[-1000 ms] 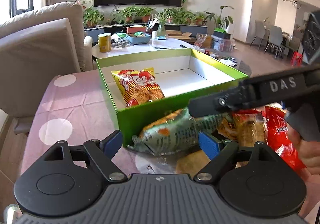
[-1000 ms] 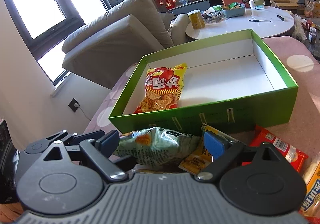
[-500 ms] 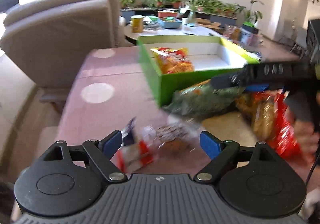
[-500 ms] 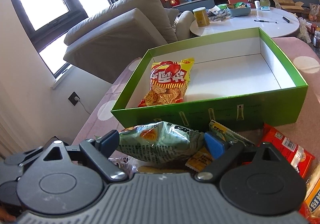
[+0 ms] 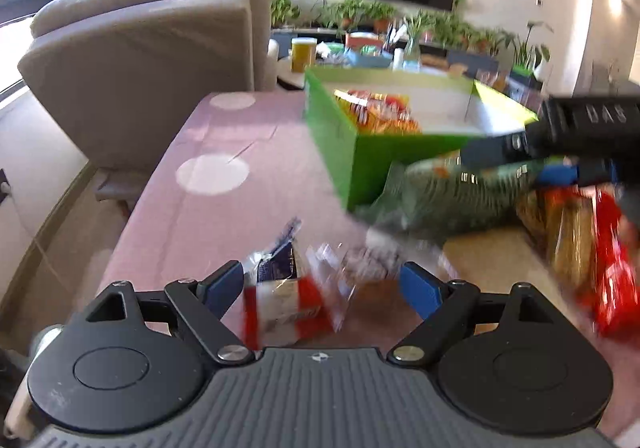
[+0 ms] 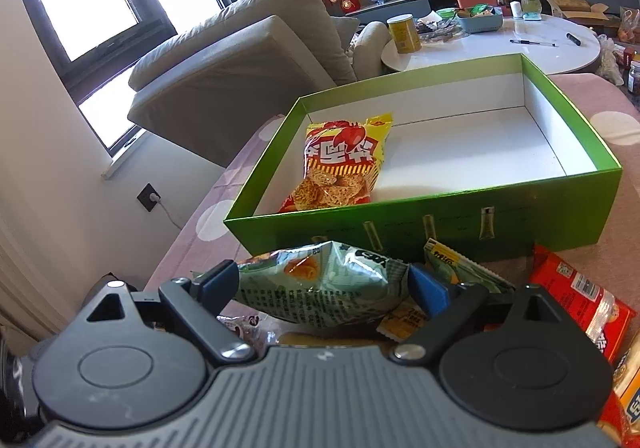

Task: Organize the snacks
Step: 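Grasp the pale green chip bag with the right gripper and lift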

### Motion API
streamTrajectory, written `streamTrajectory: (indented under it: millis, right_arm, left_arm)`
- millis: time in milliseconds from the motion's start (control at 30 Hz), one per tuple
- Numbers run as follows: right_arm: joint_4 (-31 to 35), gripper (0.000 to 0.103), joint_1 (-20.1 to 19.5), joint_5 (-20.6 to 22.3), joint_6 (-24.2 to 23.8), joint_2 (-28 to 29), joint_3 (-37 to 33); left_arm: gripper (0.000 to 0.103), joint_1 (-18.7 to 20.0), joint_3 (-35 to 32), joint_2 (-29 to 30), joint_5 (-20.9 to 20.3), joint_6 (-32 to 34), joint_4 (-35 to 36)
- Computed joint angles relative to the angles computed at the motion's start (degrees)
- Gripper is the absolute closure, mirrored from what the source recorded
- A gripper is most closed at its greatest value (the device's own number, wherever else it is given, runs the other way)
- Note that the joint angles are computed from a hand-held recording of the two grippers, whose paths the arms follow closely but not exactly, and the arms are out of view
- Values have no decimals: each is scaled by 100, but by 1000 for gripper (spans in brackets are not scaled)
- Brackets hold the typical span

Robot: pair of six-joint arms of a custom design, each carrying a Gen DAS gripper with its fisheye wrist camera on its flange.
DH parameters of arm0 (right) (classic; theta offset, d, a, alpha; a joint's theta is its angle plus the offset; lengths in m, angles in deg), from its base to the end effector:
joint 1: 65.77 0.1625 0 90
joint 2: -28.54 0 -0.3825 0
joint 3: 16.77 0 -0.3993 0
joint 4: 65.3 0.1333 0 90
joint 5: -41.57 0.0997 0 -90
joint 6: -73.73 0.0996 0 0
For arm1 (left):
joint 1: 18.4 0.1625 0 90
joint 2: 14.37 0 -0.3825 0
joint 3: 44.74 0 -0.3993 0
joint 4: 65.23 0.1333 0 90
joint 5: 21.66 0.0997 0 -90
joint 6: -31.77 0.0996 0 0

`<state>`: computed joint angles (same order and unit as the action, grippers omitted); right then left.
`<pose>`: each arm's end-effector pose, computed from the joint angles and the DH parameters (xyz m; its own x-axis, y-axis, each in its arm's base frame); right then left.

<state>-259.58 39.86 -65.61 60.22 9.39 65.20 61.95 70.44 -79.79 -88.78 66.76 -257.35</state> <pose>0.2836 -0.6283 -0.0725 -0.8987 -0.2358 0.3699 -0.4236 0.6856 -0.5921 0.0773 -0.5716 0.2284 -0.7277 0.2231 -0.6486 0.6343 0.5787 -0.5126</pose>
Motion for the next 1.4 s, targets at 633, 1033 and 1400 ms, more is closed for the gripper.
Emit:
streamTrajectory:
  millis: [633,1033,1400]
  right_arm:
    - [-67,25,-13,-13,-55,63,-28]
    - [8,25,-56,-62,-278,202,-263]
    - [-513,27,100,-23,-275,98,-73]
  left_arm:
    - [18,-44,-472,751,-881,711,-689]
    - [27,-9,-601,801,-1374,1258,-357]
    - [28,-265,-413,663,-1405,1312,-824]
